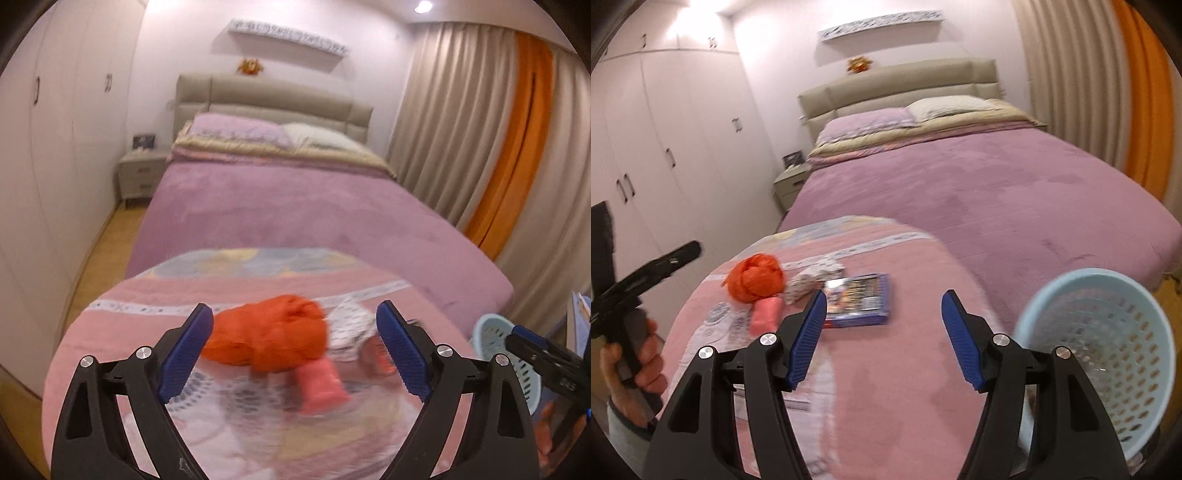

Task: Collect trash
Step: 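Move both grippers back toward the orange bag and blue card box, then grasp the orange plastic bag with the left gripper while the right grasps the blue card box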

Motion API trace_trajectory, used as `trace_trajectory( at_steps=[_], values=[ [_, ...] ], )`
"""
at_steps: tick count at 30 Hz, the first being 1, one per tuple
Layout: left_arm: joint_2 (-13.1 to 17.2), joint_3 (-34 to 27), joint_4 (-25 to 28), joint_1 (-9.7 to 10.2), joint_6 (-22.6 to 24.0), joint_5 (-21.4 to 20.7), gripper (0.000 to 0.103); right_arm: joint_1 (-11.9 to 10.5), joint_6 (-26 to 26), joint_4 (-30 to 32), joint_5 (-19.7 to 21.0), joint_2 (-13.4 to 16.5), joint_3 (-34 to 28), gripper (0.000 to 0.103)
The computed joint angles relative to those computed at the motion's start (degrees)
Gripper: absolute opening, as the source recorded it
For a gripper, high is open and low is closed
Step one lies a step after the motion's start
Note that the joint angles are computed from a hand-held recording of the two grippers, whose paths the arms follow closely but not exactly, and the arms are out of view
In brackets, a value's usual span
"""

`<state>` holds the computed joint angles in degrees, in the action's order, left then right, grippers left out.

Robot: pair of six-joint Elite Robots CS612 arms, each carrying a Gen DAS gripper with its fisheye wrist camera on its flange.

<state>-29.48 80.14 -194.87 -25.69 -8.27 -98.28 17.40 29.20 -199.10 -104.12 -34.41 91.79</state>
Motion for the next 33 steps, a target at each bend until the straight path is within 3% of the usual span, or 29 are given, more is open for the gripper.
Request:
trace_trajectory(
  at_steps=[4,7,10,13,15,20,21,25,28,33],
  values=[
    [2.15,-4.06,6.83,1.11,0.83,-2.28,0.088,0.28,-1.36,5.29,1.52,1.68,-4.74,0.061],
    [3.5,-5.75,8.95,1.55,1.4,-3.29,0.088,0.28,-0.58,10.09,2.29,2.94,-8.09,0.063],
    [4.39,-7.07,10.49,1.3,2.92,-2.04,0.087,0.29,0.07,13.64,2.95,4.08,-10.56,0.075],
    [4.84,-7.5,11.8,1.15,4.14,-2.38,0.076,0.67,-0.56,16.29,1.34,5.23,-12.59,0.083],
    [5.22,-7.55,11.3,1.28,3.77,-3.92,0.071,0.51,-0.36,17.53,1.44,5.74,-13.38,0.083],
    [5.68,-7.31,9.22,1.57,4.14,-6.41,0.04,-0.82,1.62,17.9,2.14,6.37,-14.28,0.083],
    [5.67,-7.11,8.51,1.6,4.12,-6.76,0.038,-1.12,1.74,18.02,3.01,6.62,-14.65,0.083],
    [5.76,-6.72,6.52,1.87,2.73,-7.88,0.035,-1.92,1.42,19.72,6.73,7.37,-15.75,0.082],
    [5.9,-6.59,4.71,2.15,0.99,-8.34,0.035,-1.81,-0.09,19.48,9.13,7.58,-15.69,0.075],
    [5.98,-6.66,3.22,2.42,-1.3,-7.35,0.035,-0.88,-3.93,18.95,12.79,6.97,-14.57,0.073]
  ],
)
